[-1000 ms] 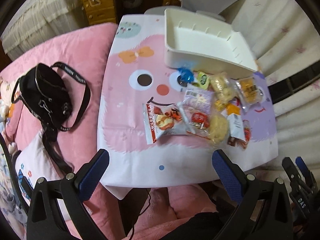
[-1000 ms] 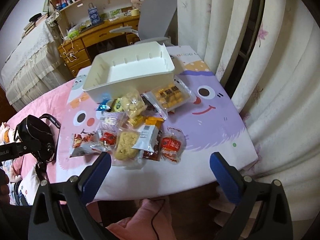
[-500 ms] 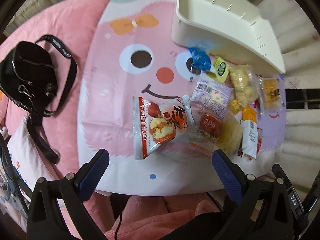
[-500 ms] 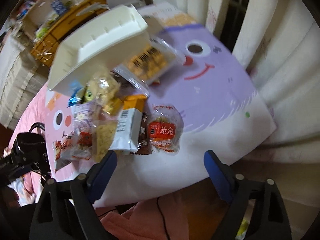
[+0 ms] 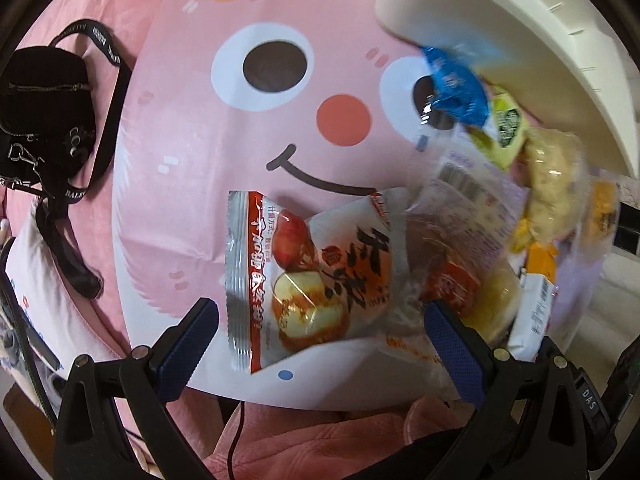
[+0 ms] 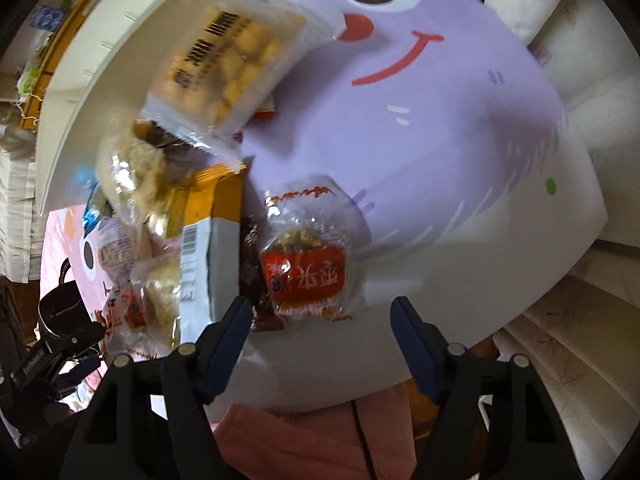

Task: Organize snacks
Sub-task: 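Lower the right gripper onto the red-labelled clear snack bag and close, then lift the red-labelled bag with the right gripper and drop it into the white tray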

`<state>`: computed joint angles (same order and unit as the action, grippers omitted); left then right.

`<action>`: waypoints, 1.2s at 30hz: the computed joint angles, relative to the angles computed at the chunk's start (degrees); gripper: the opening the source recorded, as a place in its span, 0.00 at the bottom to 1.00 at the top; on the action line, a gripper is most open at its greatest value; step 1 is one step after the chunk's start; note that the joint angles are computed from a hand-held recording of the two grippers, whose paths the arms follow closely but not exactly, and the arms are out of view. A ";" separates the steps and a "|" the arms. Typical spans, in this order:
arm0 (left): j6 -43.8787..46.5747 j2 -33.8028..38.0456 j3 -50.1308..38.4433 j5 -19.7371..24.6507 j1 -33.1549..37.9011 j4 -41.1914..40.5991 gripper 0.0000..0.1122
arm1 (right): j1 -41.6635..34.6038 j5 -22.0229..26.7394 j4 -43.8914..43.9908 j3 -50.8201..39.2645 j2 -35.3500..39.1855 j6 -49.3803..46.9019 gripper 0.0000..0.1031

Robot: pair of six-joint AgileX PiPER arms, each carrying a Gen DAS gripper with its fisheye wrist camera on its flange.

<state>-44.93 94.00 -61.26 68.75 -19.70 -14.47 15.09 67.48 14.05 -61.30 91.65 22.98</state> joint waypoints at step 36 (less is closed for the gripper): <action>-0.05 -14.80 14.96 -3.15 5.72 -3.42 0.54 | 0.39 -7.64 5.00 5.20 -1.14 -1.28 0.46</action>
<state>-44.98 79.20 -46.30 65.60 -13.98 -17.89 15.47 59.84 19.06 -56.10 90.50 21.70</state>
